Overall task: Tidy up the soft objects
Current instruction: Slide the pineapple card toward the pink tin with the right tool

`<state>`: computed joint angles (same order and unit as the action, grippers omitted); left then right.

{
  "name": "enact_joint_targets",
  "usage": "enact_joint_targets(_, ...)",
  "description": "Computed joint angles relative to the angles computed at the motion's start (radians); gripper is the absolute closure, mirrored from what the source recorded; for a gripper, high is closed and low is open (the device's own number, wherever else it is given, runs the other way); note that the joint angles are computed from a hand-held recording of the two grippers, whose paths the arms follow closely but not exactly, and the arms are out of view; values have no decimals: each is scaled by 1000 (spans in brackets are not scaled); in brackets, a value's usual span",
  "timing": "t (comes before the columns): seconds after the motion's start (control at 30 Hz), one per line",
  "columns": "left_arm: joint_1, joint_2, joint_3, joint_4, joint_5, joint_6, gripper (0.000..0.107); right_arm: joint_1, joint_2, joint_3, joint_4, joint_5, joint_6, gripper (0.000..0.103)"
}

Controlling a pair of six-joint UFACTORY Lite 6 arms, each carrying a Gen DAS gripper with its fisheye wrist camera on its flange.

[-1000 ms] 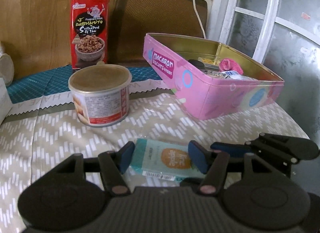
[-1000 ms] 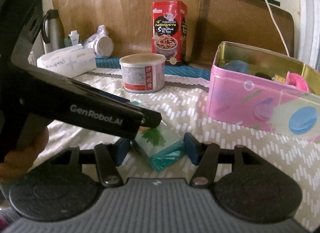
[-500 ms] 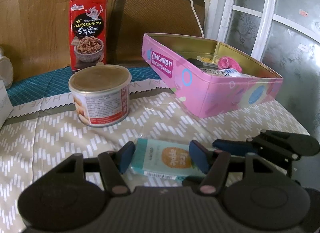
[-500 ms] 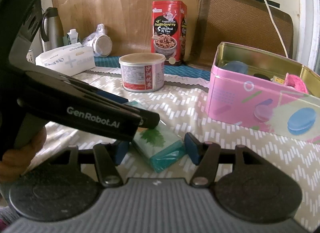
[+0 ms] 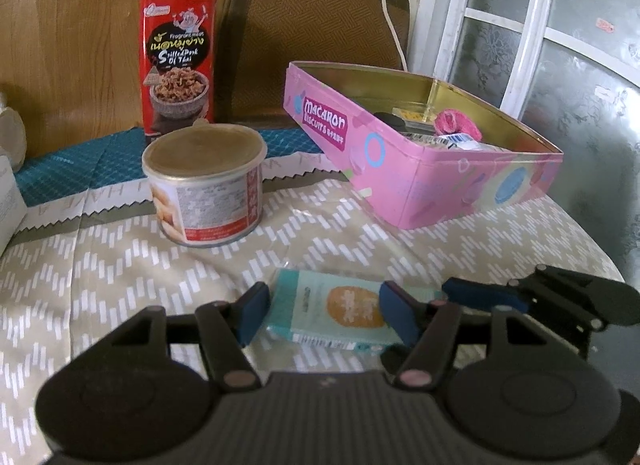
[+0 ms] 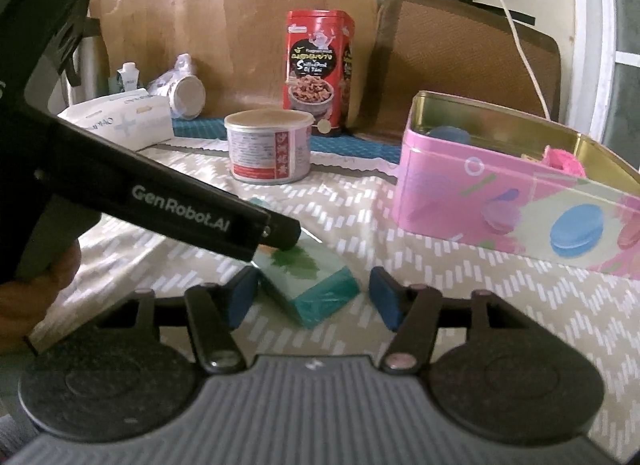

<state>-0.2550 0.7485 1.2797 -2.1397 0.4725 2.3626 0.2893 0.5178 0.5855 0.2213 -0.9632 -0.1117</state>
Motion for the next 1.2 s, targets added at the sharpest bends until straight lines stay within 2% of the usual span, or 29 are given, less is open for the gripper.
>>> enact_joint_targets(0.1,30,-19,1,172,7,-159,44,-11,-3,1,-19,7,17,39)
enact_joint_targets(0.17,63,-19,13,288,49,-283,43,-8,-6,0,-19,12,17,38)
enact_joint_targets(0.27,82,15,66,390,81,-416,43,-2,-10,10,-14,32,9,36)
enact_joint_targets(0.33,63,15,66,361,60,-378,44,0,-14,23,-16,60,8,40)
enact_joint_targets(0.43,-2,-27,7,227,-22,-220,43,1,-31,11,-18,73,-10,42)
enact_joint_targets(0.63,-140,-6,42,288,-25,-299,44,-77,-147,-199,-28,-35,3,42)
enact_joint_targets(0.77,-287,81,186,344,-72,-405,44,-237,-221,-337,-77,-122,-5,42)
enact_joint_targets(0.9,-389,180,352,445,-140,-593,44,-524,-235,-362,-306,-137,-9,41)
enact_joint_targets(0.97,-427,185,350,345,-180,-500,44,-656,-207,-343,-446,-144,-4,40)
enact_joint_targets(1.03,-444,182,337,293,-186,-450,38,-747,-168,-339,-535,-195,-14,40)
enact_joint_targets(1.2,-443,172,337,423,-170,-581,31,-821,-54,-362,-610,-382,-84,39)
